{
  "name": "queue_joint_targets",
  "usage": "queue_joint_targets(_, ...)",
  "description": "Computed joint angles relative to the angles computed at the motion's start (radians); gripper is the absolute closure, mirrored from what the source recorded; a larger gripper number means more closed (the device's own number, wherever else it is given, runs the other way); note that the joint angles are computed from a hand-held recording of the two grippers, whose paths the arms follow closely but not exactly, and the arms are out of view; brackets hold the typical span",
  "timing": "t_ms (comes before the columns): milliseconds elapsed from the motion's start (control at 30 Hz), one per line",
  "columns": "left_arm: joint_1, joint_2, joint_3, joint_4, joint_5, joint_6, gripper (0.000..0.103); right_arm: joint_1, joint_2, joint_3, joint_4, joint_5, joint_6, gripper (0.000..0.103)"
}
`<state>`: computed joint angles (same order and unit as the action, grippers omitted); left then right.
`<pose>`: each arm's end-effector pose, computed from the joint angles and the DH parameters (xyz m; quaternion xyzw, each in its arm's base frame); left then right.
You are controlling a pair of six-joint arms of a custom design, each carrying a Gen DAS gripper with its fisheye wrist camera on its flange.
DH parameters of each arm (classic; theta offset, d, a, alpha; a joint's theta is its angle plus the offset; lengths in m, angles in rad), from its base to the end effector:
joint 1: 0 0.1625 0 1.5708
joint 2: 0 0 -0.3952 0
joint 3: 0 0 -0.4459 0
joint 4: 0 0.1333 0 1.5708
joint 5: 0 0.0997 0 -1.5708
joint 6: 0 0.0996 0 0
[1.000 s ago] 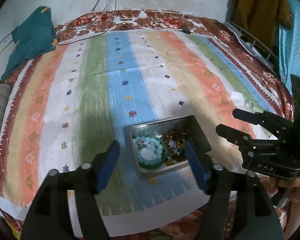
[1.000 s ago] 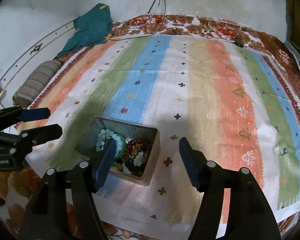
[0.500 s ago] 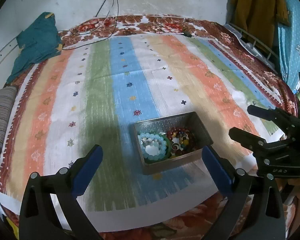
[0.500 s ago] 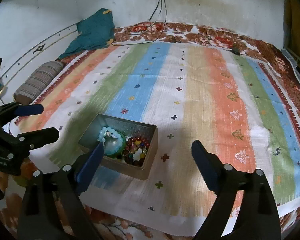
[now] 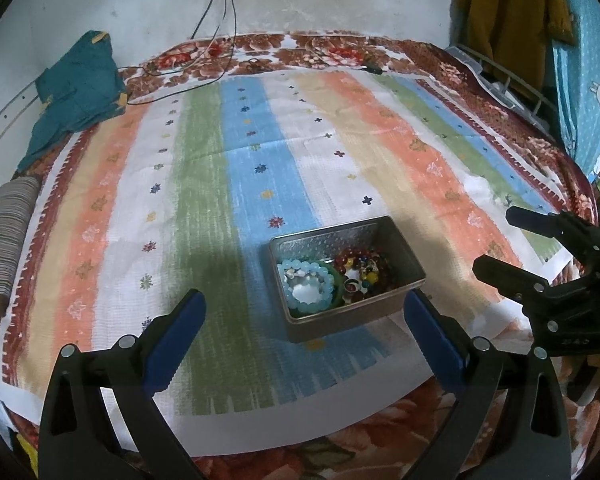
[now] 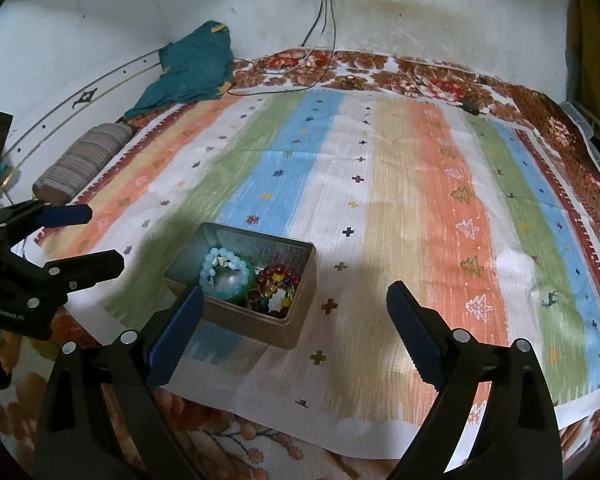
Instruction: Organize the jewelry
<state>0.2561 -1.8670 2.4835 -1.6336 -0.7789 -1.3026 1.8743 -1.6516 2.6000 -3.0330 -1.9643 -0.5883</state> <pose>-0.2351 -0.2726 0.1707 0.1108 0.8868 -0.2930 0.3397 0.1984 -0.3152 0.1630 0.3643 -0.8772 0.2198 0.2225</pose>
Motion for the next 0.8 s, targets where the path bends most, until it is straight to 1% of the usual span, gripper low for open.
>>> queue_joint_targets(600, -0.02, -0.011, 0.002, 0.04, 0.009, -0.02, 0.006, -0.005, -0.029, 0.022, -0.008, 0.007, 0.001, 0.01)
queue_joint_targets(800, -0.023, -0.004, -0.001, 0.041, 0.011, -0.016, 0.006, -0.016, -0.036, 0.028, -0.019, 0.025, -0.011, 0.01)
